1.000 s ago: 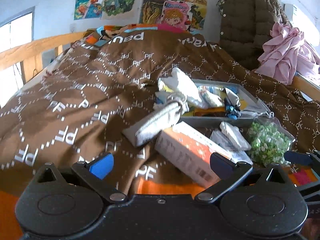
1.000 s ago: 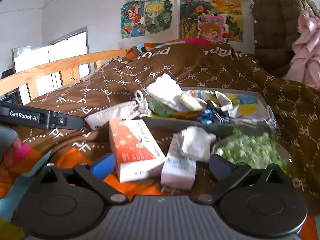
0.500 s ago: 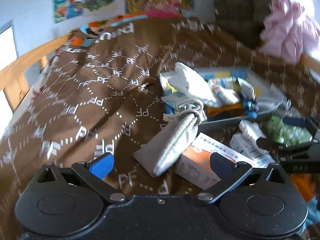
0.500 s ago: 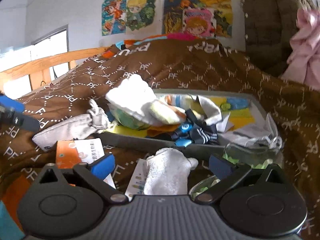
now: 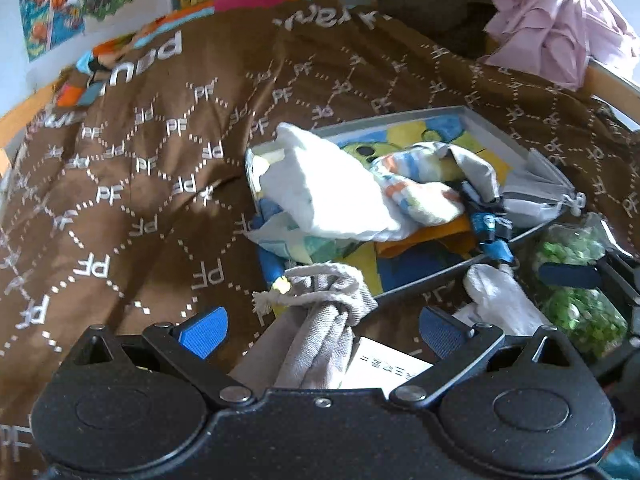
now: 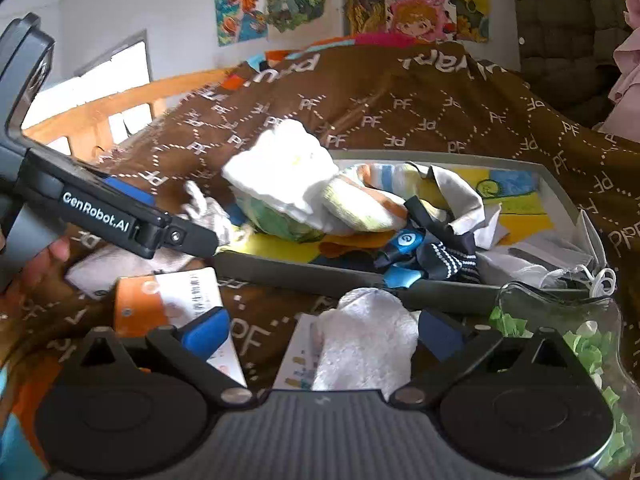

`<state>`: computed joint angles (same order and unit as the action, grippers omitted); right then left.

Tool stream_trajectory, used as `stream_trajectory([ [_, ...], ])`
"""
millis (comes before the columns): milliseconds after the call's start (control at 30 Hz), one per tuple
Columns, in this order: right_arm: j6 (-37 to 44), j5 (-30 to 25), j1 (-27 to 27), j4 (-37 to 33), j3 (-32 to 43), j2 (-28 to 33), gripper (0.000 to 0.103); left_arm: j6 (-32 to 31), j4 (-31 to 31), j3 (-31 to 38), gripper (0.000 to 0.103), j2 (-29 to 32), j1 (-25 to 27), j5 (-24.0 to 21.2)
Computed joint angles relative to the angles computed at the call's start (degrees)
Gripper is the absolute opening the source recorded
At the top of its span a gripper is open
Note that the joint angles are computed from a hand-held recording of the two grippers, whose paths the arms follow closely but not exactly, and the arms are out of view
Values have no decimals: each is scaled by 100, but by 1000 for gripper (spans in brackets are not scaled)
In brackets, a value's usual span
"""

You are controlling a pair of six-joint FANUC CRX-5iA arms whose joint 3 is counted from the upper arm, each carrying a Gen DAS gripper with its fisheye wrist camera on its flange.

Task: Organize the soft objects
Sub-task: 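Reach the left tool toward the grey pouch while the right tool approaches the white towel, then grasp the grey drawstring pouch with the left tool while the right tool grasps the white towel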

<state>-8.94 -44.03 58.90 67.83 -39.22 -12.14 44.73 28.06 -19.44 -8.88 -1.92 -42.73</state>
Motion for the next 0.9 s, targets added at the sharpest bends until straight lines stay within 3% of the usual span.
stream_trajectory([
  [167, 276, -266, 15, -317, 266, 242, 103, 170, 26, 65, 99, 223, 51, -79],
  [400, 765, -495, 92, -647, 512, 460, 103, 147, 350, 59, 85, 392, 132, -208],
  [600, 956, -630, 162, -986, 727, 556, 103, 320, 254, -54, 75, 346, 50, 40],
  [700, 938, -912, 221, -1081, 864, 688, 102, 245, 281, -114, 73, 318, 53, 55],
  [900, 1070, -1004, 234, -1285, 1010, 764, 102, 58, 568, -211, 59, 303, 132, 21],
])
